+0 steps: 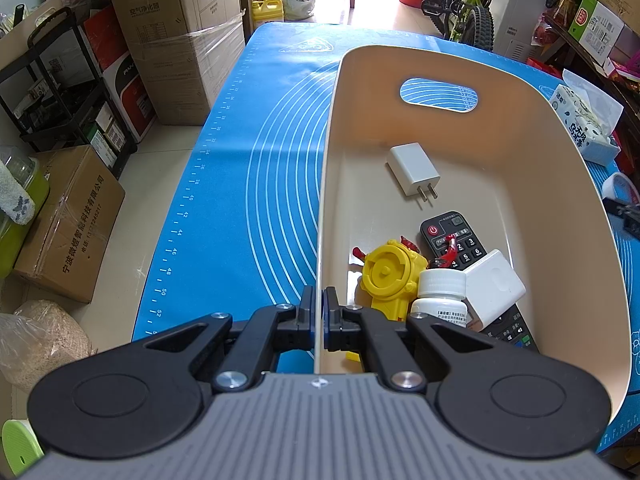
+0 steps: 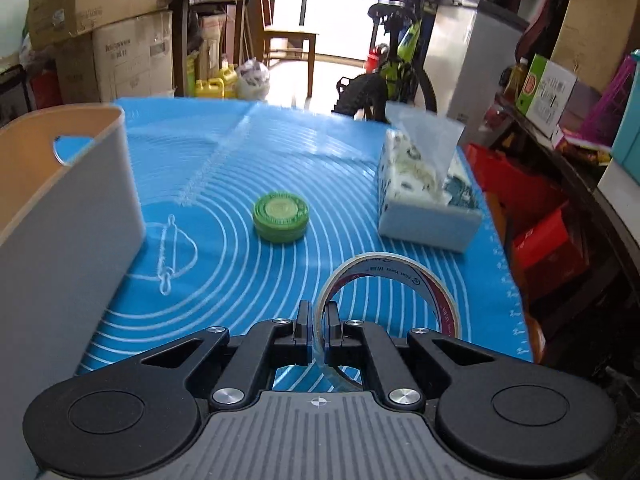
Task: Organize rigid objects
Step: 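Move the right tool to the tape roll and grasp its edge, then carry the tape roll into the bin with the right tool and release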
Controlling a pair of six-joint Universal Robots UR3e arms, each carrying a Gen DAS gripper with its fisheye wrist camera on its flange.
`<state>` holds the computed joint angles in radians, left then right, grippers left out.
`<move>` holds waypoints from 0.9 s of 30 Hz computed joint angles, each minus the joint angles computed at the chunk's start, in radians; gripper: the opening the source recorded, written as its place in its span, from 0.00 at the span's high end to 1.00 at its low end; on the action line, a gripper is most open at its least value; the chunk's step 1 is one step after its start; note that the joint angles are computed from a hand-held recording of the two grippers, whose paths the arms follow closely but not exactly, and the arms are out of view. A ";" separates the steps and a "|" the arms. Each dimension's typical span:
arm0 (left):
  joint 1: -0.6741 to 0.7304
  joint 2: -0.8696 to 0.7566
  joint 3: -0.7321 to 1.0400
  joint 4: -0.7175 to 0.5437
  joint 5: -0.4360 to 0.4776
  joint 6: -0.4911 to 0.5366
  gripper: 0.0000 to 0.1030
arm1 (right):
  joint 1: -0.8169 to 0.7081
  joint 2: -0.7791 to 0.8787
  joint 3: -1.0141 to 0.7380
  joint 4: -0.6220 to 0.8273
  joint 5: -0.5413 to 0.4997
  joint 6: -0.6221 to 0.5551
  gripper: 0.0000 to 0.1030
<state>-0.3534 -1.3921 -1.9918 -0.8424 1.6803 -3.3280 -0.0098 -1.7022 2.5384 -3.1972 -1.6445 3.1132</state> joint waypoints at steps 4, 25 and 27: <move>0.000 -0.001 0.001 0.000 -0.001 -0.001 0.95 | 0.000 -0.121 -0.004 0.068 0.027 0.001 0.85; 0.001 0.000 0.002 -0.002 -0.002 0.000 0.95 | 0.389 -0.001 -0.426 0.160 0.066 0.106 0.85; 0.001 0.000 0.002 -0.002 -0.002 0.001 0.95 | 0.417 0.041 -0.460 0.153 0.077 0.112 0.85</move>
<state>-0.3520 -1.3925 -1.9898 -0.8442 1.6785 -3.3274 0.4074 -1.6616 2.0785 -3.0444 -1.5677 3.2255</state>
